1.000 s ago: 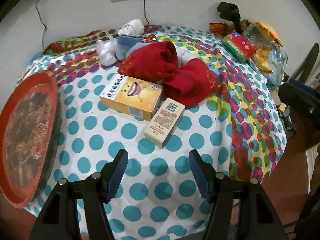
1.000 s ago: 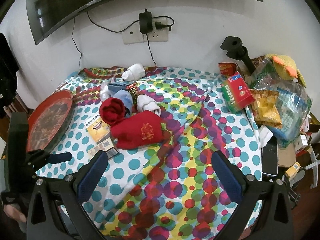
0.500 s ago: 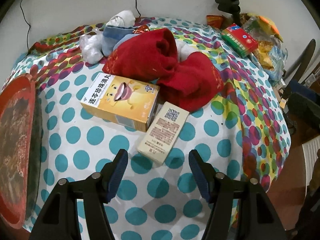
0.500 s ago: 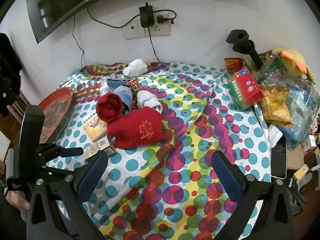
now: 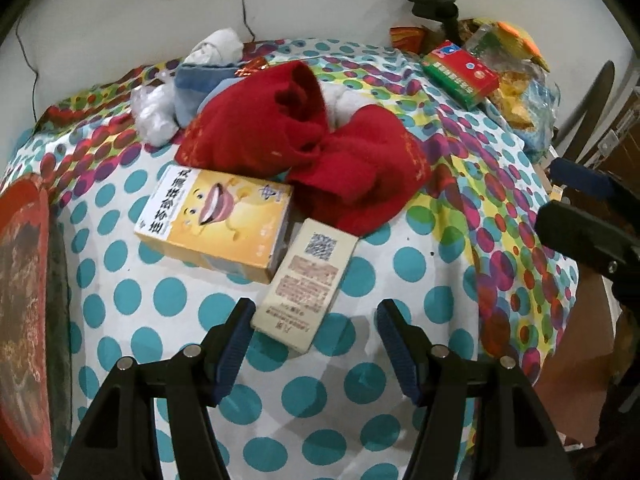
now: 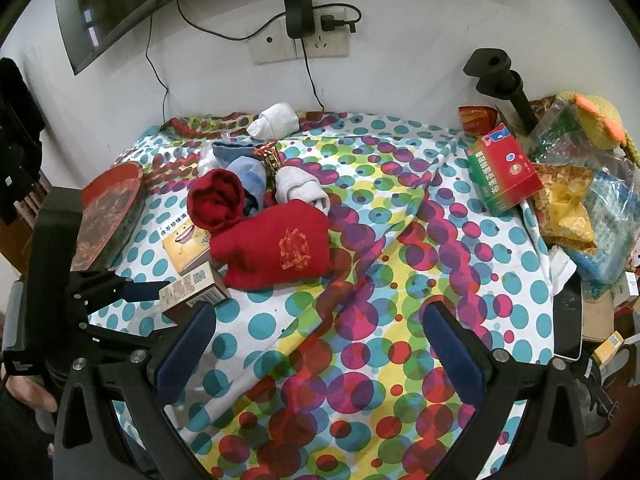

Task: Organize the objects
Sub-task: 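Reach the left gripper to the small cream QR-code box and grasp it, then lift the cream box toward the red tray with left while right grasps red sock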

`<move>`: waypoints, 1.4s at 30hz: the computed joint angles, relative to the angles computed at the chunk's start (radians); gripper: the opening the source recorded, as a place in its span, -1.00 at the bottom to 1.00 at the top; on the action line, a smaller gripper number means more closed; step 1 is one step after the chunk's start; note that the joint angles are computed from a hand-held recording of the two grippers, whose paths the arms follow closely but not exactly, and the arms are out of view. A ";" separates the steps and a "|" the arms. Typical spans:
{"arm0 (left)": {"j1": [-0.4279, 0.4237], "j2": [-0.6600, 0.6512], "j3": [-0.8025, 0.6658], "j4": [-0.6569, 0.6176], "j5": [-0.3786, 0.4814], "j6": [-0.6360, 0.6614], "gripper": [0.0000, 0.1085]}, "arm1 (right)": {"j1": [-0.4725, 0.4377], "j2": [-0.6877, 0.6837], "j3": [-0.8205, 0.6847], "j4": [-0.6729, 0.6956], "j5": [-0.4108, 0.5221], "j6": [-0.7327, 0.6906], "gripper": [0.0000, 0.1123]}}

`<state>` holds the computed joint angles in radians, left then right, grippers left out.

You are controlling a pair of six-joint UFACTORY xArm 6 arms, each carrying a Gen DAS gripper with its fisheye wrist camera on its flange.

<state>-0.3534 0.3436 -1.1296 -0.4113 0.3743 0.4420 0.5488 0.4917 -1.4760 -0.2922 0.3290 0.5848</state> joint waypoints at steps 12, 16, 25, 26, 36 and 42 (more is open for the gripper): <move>-0.008 0.003 -0.001 -0.017 0.007 0.018 -0.45 | 0.001 0.006 -0.004 0.010 0.005 -0.008 0.83; -0.005 -0.006 0.009 -0.033 0.004 0.026 -0.45 | 0.000 0.008 -0.001 0.029 -0.001 -0.018 0.83; 0.014 -0.086 0.068 -0.087 0.014 0.062 -0.45 | 0.016 0.066 -0.052 0.217 -0.029 -0.217 0.83; 0.018 -0.100 0.079 -0.094 0.013 0.069 -0.45 | 0.018 0.073 -0.057 0.251 -0.041 -0.252 0.83; 0.132 -0.227 0.187 -0.130 -0.010 0.092 -0.45 | 0.023 0.177 -0.200 0.401 -0.024 -0.417 0.83; 0.240 -0.224 0.176 -0.094 -0.015 0.038 -0.45 | 0.024 0.295 -0.374 0.293 0.076 -0.352 0.83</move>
<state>-0.1131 0.1191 -0.9540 -0.5049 0.3592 0.4799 0.5724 0.7866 -1.8497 0.0006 0.4046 0.2323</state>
